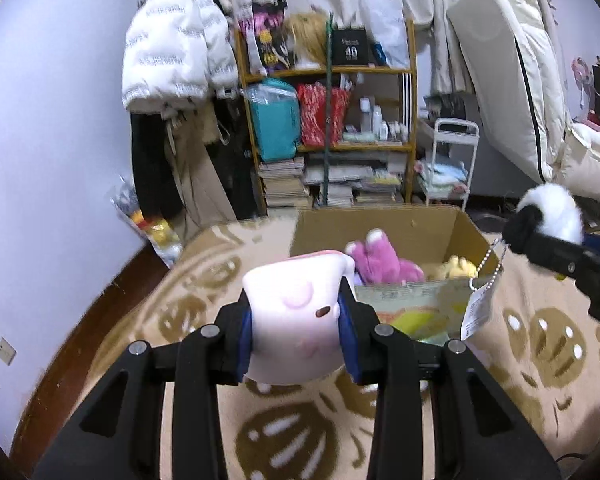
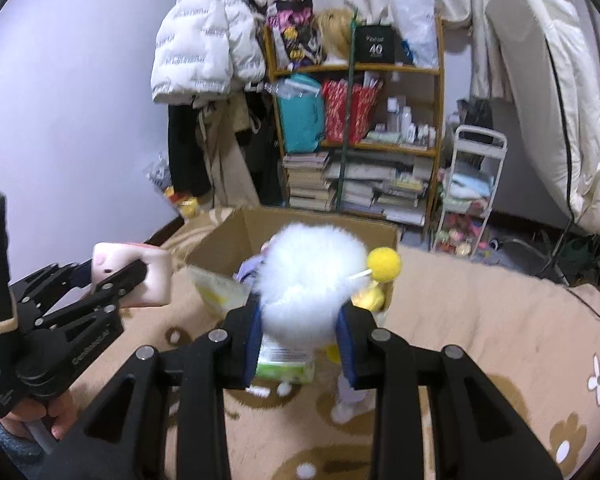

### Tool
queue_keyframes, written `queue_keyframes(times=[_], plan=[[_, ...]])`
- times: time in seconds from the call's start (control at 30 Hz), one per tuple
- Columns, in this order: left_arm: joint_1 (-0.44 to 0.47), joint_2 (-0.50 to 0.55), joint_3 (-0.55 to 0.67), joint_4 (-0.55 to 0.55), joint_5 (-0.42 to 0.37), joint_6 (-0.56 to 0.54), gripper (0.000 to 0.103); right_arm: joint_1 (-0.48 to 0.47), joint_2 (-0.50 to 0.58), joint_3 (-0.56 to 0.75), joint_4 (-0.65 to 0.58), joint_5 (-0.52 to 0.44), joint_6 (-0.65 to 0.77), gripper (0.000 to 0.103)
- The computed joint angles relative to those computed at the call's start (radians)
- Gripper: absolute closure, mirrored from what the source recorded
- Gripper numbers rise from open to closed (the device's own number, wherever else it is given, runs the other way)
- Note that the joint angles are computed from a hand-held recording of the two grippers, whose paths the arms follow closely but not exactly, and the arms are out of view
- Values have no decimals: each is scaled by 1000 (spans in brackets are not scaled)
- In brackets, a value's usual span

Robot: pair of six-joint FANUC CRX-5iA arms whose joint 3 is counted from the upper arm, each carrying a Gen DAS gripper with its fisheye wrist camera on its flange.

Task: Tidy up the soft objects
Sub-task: 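Lift the marshmallow plush and fluffy ball up over the cardboard box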

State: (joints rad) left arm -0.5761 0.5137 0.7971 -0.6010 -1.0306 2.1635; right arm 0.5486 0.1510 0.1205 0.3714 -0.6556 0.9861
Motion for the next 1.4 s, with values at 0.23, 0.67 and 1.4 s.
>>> queue_keyframes(times=[0.23,0.67,1.4], plan=[[-5,-14,-5,-73,59,57,68,-22,13,25,33,38,-28,69],[3,41,89,-130,159,51,67,-56,56,38,111,140,-78,69],[58,223,285,37,122,-121,66,-106,181,189,-84,103,131,68]])
